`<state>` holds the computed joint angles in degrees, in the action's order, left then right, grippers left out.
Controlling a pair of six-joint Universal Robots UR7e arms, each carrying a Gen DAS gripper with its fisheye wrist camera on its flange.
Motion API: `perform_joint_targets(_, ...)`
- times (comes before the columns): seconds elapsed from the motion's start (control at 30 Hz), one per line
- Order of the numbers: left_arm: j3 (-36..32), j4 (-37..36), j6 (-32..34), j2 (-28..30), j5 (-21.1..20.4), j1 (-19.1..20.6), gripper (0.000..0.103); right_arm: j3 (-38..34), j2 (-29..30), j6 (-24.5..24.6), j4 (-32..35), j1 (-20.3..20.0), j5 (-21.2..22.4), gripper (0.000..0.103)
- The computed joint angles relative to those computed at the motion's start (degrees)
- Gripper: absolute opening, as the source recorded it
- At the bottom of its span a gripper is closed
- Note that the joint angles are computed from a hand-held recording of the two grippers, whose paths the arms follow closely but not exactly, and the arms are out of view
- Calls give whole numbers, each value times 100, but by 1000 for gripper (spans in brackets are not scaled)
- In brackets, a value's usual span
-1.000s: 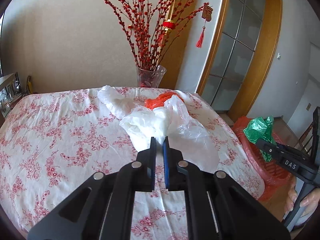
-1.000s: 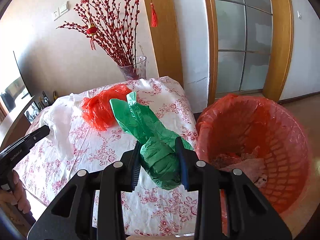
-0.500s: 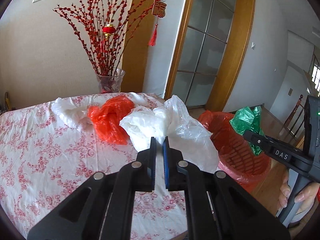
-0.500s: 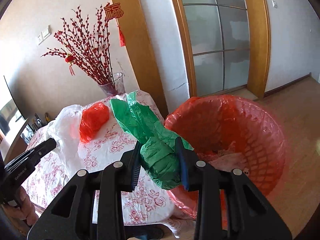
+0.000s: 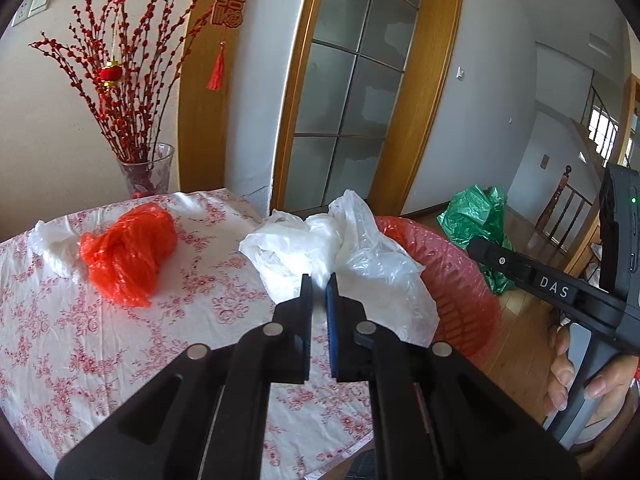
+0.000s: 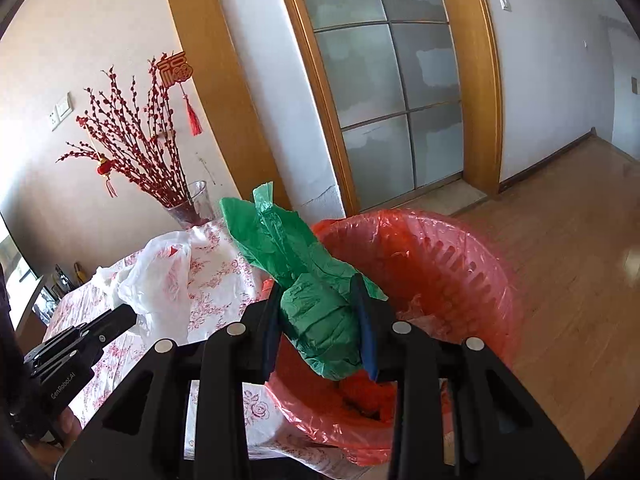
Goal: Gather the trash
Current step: 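Carry the white and green bags in both grippers over the wastebasket, then open both grippers to drop the white and green bags in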
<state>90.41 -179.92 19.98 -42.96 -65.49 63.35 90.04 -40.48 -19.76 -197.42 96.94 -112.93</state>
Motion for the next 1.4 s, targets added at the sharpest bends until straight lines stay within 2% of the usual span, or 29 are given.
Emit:
perform_joint_targets(0.47,-799,589,87,703,-380,-63,8,-148,-175,500,-7,-301,177,33)
perform_joint_targets(0.7,-1139,919,50,972,-472,-50,8,-317,-140,531,107,-393,205,33)
perform_joint_targets(0.8,-1272,1056,6,1070,-471,-43,10,-384,-113,600,150,-422,221,35)
perform_joint_targets(0.83,-1312,1104,-19,1098,-452,-36,11,-396,-101,611,115,-432,214,39)
perform_joint_targets(0.87,-1323,1100,-41,1117,-440,-27,14,-405,-93,622,101,-442,215,44)
perform_joint_targets(0.9,-1341,1124,-64,1130,-427,-15,22,-399,-92,634,79,-456,242,53)
perform_joint_targets(0.93,-1352,1154,-80,1131,-440,-4,26,-389,-91,648,46,-469,267,61)
perform_joint_targets(1.0,-1358,1138,-81,1142,-386,14,36,-349,-88,651,-46,-482,254,66)
perform_joint_targets(1.13,-1203,991,-111,1042,-181,49,41,-303,-66,576,-139,-466,89,66)
perform_joint_targets(1.2,-1039,707,-76,962,85,47,50,-344,-6,456,-148,-417,-74,66)
perform_joint_targets(1.3,-710,203,11,793,472,40,60,-400,102,248,-216,-334,-318,76)
perform_joint_targets(1.4,-460,-172,119,616,876,72,65,-490,231,82,-137,-239,-409,77)
